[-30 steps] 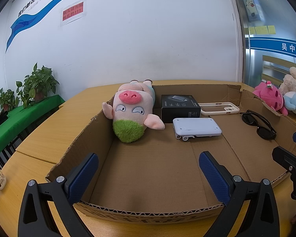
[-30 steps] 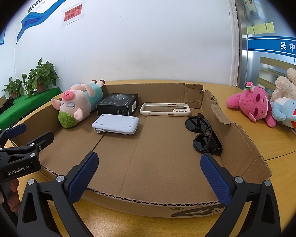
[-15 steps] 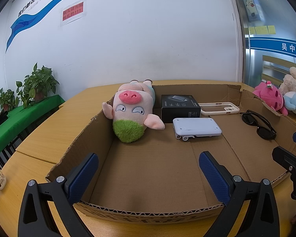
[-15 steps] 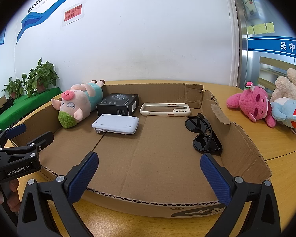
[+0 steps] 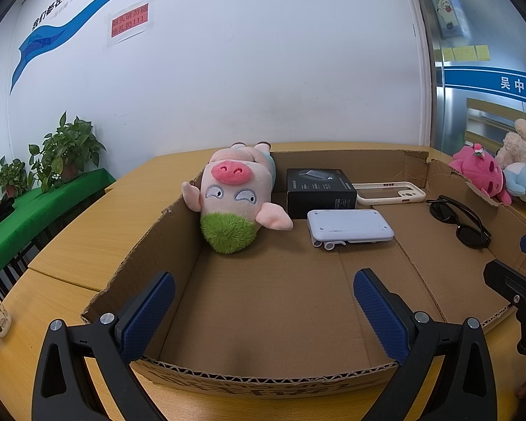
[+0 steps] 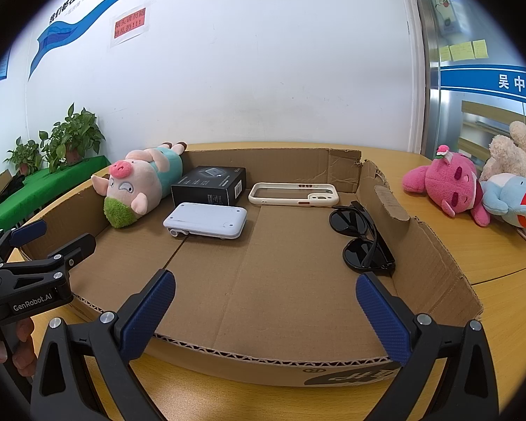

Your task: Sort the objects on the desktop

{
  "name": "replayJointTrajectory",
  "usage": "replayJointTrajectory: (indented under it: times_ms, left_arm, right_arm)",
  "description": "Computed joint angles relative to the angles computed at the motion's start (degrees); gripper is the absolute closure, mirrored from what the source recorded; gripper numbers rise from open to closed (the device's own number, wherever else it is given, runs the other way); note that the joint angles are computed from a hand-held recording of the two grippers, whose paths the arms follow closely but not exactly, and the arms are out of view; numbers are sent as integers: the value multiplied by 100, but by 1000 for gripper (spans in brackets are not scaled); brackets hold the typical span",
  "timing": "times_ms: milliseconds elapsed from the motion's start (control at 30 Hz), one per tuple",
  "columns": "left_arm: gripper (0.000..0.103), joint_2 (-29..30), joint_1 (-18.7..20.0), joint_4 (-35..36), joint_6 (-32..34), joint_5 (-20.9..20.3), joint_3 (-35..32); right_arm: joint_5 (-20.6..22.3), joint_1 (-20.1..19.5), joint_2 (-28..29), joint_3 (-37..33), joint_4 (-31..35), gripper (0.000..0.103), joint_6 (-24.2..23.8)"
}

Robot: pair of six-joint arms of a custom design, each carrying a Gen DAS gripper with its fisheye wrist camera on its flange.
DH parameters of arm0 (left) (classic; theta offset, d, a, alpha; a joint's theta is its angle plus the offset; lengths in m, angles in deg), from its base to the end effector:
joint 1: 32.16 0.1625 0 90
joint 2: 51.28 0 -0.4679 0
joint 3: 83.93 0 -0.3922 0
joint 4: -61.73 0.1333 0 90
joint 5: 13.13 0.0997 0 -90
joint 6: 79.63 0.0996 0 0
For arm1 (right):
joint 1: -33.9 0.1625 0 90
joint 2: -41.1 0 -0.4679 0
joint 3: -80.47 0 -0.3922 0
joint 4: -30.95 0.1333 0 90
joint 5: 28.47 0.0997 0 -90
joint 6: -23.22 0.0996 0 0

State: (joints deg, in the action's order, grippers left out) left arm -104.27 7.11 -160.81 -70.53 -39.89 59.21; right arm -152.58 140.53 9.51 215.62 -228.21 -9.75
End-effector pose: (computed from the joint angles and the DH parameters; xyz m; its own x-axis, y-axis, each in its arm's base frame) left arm -0.1570 -0.4154 0.1780 -0.6511 0.0419 -0.7578 0.6834 0.4667 -0.5614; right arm 0.1952 -0.3830 0.0831 -0.7238 -0.0037 0.6899 -0.6105 0.4694 -0.6380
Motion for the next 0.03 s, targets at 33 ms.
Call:
replayJointTrajectory:
  times_ms: [33]
  left_arm:
    - [0,-2,-1,5,-7,1,5]
  right_arm:
    - [0,0,0,0,0,0,0]
